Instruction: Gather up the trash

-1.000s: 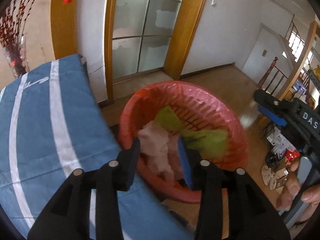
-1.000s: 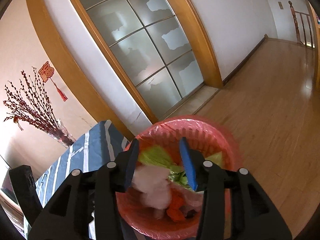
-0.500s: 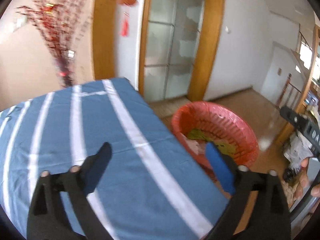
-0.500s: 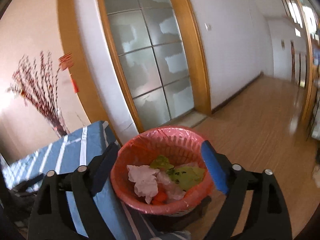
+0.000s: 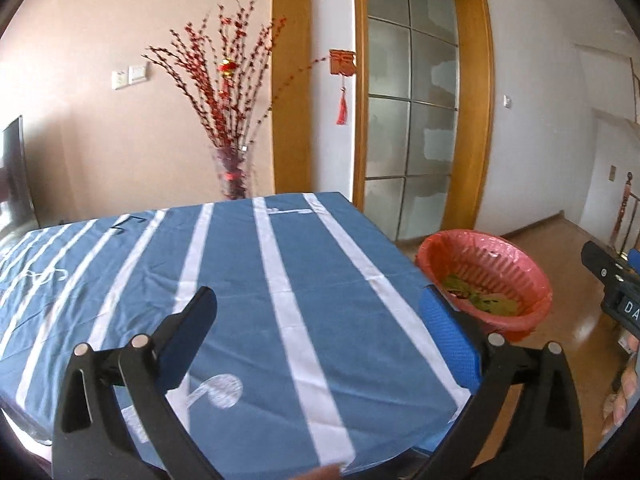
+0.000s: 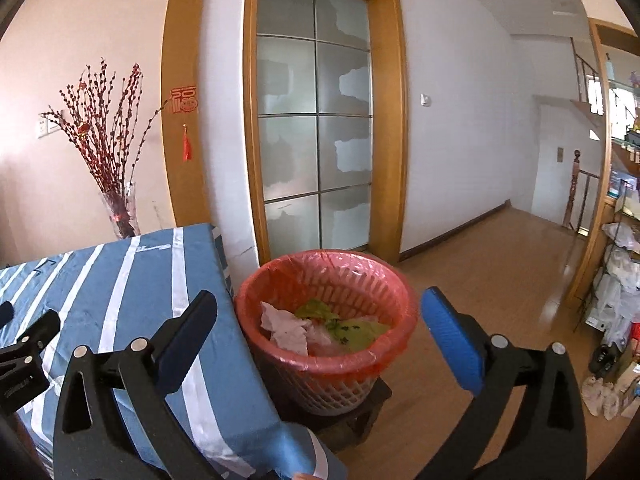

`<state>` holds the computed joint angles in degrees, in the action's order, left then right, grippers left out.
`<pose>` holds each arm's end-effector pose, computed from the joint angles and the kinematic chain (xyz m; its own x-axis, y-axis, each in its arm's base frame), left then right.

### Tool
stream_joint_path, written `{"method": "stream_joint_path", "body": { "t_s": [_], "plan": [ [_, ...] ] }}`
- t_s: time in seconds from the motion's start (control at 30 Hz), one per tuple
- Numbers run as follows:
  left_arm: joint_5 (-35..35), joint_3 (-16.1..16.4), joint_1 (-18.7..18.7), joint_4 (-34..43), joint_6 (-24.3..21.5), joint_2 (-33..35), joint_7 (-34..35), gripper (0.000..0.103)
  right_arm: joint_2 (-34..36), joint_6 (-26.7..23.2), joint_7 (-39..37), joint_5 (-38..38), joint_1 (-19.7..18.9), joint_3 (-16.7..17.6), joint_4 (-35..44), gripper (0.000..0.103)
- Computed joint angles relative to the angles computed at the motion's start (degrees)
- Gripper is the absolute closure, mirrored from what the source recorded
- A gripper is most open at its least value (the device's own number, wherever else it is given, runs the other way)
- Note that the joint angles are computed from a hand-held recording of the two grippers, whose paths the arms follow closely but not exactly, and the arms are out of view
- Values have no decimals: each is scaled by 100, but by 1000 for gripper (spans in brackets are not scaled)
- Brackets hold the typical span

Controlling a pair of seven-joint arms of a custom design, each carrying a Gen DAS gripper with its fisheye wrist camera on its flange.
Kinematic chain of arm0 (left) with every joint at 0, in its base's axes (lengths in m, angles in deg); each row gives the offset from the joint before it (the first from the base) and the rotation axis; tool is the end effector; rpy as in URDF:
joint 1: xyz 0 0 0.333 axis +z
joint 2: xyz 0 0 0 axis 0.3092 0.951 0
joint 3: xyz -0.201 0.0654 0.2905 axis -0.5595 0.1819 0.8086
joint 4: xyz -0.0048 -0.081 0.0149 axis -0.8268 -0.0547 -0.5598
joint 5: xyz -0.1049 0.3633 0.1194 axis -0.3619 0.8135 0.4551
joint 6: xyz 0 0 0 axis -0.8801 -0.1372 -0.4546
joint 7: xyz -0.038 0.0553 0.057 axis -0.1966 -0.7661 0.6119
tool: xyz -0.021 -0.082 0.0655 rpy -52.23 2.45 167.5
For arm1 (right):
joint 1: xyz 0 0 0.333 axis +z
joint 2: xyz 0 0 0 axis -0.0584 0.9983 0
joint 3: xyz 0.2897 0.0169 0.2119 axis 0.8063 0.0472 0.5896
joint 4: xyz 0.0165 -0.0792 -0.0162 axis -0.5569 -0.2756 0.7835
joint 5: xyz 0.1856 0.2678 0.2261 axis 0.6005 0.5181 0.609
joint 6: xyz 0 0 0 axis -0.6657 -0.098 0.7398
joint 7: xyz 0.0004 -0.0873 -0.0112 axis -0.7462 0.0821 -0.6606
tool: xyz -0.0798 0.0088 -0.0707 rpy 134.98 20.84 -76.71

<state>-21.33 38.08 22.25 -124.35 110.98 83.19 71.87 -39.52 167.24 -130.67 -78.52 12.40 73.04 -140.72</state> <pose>0.7787 -0.2224 0.4194 -0.5202 -0.8540 -0.0086 -0.3578 0.2271 -0.9058 0.6335 0.1233 0.4259 -0.6712 -0.7406 -0.0323 -0.2484 0.2657 -0.9315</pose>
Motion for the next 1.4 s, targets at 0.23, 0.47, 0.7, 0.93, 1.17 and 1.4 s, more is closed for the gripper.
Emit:
{"method": "stream_joint_path", "body": {
  "t_s": [0.23, 0.47, 0.7, 0.93, 1.17, 1.4],
  "plan": [
    [141, -271, 395, -629, 460, -189, -175, 4, -75, 69, 52, 74, 90, 103, -114, 2],
    [526, -132, 460, -1023, 870, -345, -684, 4, 14, -232, -231, 353, 281, 155, -59, 2],
    [890, 108, 415, -1214, 980, -461, -1193, 4, -2, -170, -211, 592, 306, 146, -123, 2],
    [1187, 237, 409, -1307, 942, -504, -1569, 4, 26, -177, -255, 707, 353, 160, -164, 2],
    [1207, 301, 385, -1285, 783, -519, -1709, 4, 75, -146, -351, 813, 382, 155, -147, 2],
    [1174, 318, 362, -1303, 756, -530, -1698, 4, 110, -97, -450, 905, 399, 135, -121, 2]
  ]
}}
